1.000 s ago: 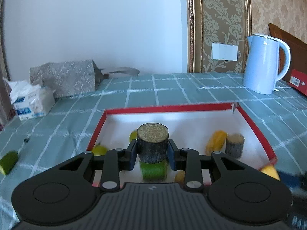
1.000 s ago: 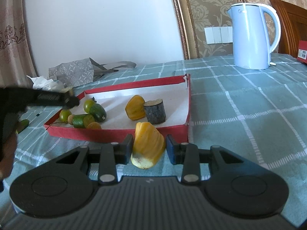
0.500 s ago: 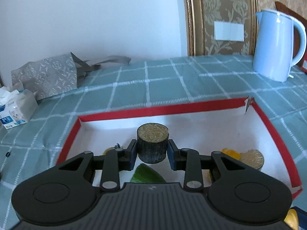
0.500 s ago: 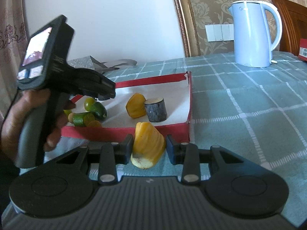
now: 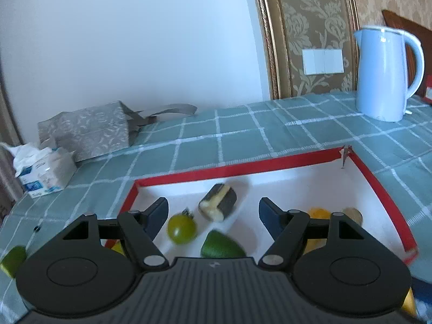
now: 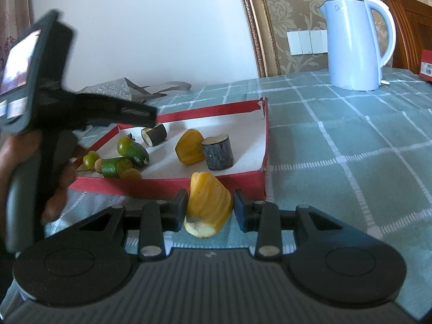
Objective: Organize fruits
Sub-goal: 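Lower the yellow jackfruit chunk into the tray and open right gripper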
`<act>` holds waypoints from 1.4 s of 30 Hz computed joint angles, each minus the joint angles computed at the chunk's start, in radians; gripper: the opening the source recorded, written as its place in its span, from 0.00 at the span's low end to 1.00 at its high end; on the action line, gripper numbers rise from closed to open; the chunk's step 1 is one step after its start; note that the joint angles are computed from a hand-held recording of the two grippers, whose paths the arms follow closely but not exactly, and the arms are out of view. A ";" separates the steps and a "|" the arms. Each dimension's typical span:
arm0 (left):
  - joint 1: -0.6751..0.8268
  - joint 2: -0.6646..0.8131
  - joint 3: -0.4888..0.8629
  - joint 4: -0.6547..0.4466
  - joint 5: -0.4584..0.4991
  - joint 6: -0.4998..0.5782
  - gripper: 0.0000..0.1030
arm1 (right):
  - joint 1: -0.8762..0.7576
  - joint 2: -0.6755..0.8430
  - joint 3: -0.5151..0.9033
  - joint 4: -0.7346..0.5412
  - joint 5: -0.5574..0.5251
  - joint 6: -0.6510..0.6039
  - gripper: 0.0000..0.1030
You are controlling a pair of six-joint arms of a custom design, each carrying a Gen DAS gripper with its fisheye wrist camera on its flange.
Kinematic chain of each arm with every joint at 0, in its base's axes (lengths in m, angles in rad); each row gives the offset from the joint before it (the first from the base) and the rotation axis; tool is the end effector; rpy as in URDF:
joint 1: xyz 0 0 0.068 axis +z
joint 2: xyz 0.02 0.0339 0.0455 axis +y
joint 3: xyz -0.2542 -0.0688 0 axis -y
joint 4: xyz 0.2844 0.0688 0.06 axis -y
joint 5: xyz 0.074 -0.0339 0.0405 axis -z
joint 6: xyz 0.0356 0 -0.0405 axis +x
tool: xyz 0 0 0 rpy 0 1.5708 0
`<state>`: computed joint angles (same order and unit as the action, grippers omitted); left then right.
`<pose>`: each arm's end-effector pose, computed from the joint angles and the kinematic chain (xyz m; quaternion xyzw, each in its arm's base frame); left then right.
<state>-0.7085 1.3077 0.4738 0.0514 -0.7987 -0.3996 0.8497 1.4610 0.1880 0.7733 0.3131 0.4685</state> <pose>0.2137 -0.1495 0.1190 -0.0167 0.8635 0.1192 0.4898 0.1585 0.1637 0.0602 -0.0828 0.8492 0.2027 0.4806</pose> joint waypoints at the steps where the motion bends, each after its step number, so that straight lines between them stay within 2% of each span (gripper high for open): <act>1: -0.020 -0.028 -0.020 -0.015 -0.016 -0.020 0.72 | 0.000 0.001 0.000 0.000 0.000 0.001 0.34; 3: -0.070 -0.113 -0.074 -0.071 -0.044 -0.074 0.72 | 0.001 0.000 -0.002 0.004 0.002 0.002 0.34; 8: -0.238 -0.313 -0.193 -0.287 -0.181 -0.298 0.72 | 0.008 0.006 0.000 0.009 0.013 -0.003 0.34; 10: -0.280 -0.349 -0.219 -0.371 -0.228 -0.403 0.74 | 0.009 0.005 -0.002 0.010 0.017 0.000 0.34; 13: -0.268 -0.360 -0.248 -0.412 -0.244 -0.460 0.74 | 0.005 0.000 0.000 0.000 0.012 -0.001 0.34; 16: -0.220 -0.389 -0.288 -0.409 -0.218 -0.483 0.74 | 0.009 -0.004 0.001 -0.009 0.022 0.005 0.34; 20: -0.135 -0.470 -0.361 -0.358 -0.163 -0.435 0.74 | 0.012 -0.003 0.016 -0.038 0.028 0.001 0.34; 26: -0.092 -0.581 -0.412 -0.375 -0.107 -0.413 0.74 | 0.024 -0.005 0.020 -0.048 0.050 -0.001 0.34; 30: -0.089 -0.552 -0.410 -0.346 -0.093 -0.388 0.74 | 0.040 -0.011 0.023 -0.054 0.074 -0.007 0.34; 37: -0.043 -0.583 -0.424 -0.328 -0.008 -0.342 0.74 | 0.043 -0.124 0.069 -0.166 0.125 -0.099 0.34; 42: -0.032 -0.589 -0.427 -0.329 0.010 -0.342 0.74 | 0.025 -0.070 0.177 -0.222 0.131 -0.175 0.34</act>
